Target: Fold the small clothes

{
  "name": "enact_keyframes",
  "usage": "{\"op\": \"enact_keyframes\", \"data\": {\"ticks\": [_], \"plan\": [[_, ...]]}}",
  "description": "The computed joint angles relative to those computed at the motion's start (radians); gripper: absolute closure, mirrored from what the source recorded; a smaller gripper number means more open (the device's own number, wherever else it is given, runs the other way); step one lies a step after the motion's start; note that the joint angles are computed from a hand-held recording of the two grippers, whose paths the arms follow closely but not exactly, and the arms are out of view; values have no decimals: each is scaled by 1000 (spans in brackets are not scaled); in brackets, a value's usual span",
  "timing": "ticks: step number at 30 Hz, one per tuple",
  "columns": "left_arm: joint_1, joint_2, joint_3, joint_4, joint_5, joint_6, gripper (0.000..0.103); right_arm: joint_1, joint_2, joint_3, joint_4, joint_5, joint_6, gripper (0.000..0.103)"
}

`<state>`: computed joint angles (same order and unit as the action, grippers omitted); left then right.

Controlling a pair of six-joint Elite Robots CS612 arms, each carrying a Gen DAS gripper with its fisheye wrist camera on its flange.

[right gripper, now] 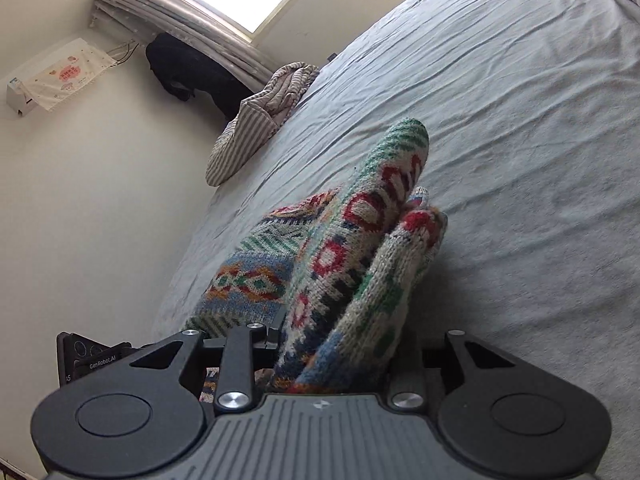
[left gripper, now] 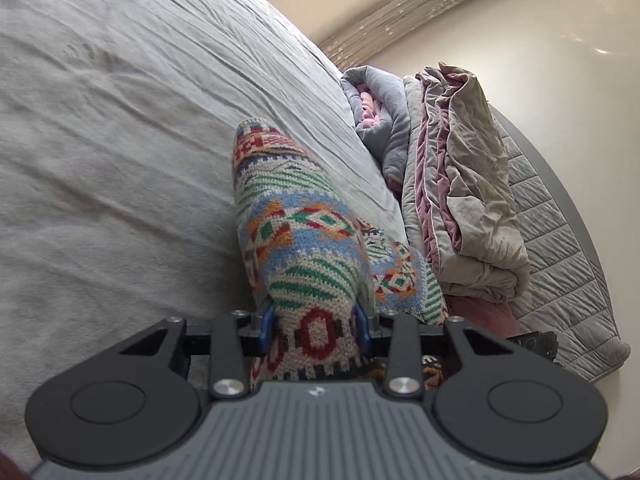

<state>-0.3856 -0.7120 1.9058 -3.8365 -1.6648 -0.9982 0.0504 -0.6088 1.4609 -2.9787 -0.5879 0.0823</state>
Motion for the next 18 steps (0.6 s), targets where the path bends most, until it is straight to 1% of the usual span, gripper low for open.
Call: {"op": "enact_keyframes", "data": {"ticks": [2,3,4,5,6,7,8,9,11,13,14,16,17,18], "plan": [[4,-8,53,-34,26,-9,66,13,0,11,24,34,-31,67],[2,-10,77,-33,58,-9,63,19,2,14,35,37,-39,67],[-4,-16,99,-8,98,-9,61,27,6,17,54,30,-39,65],[-11,-22,118,23,144,-2,60,34,8,16,79,9,-43,61],[-15,-19,131,12,167,3,47,39,5,27,80,-33,-39,58],[-22,-13,144,-29,188,-5,39,43,4,37,62,-66,-29,51],[-32,-23,168,-53,222,-9,38,43,4,47,30,-77,-11,49],[-46,-37,188,-59,261,7,38,40,-2,60,1,-87,11,49],[-74,-66,222,-73,330,70,32,31,-27,96,-53,-116,38,38],[-114,-100,258,-78,416,145,23,20,-61,147,-118,-147,28,33],[-134,-111,269,-83,450,192,22,17,-80,171,-135,-163,13,33],[-174,-132,287,-63,511,281,20,15,-115,217,-177,-198,-9,33],[-193,-140,295,-48,536,327,20,12,-129,239,-201,-199,-24,33],[-208,-146,301,-30,551,370,20,8,-137,255,-220,-186,-43,33]]}}
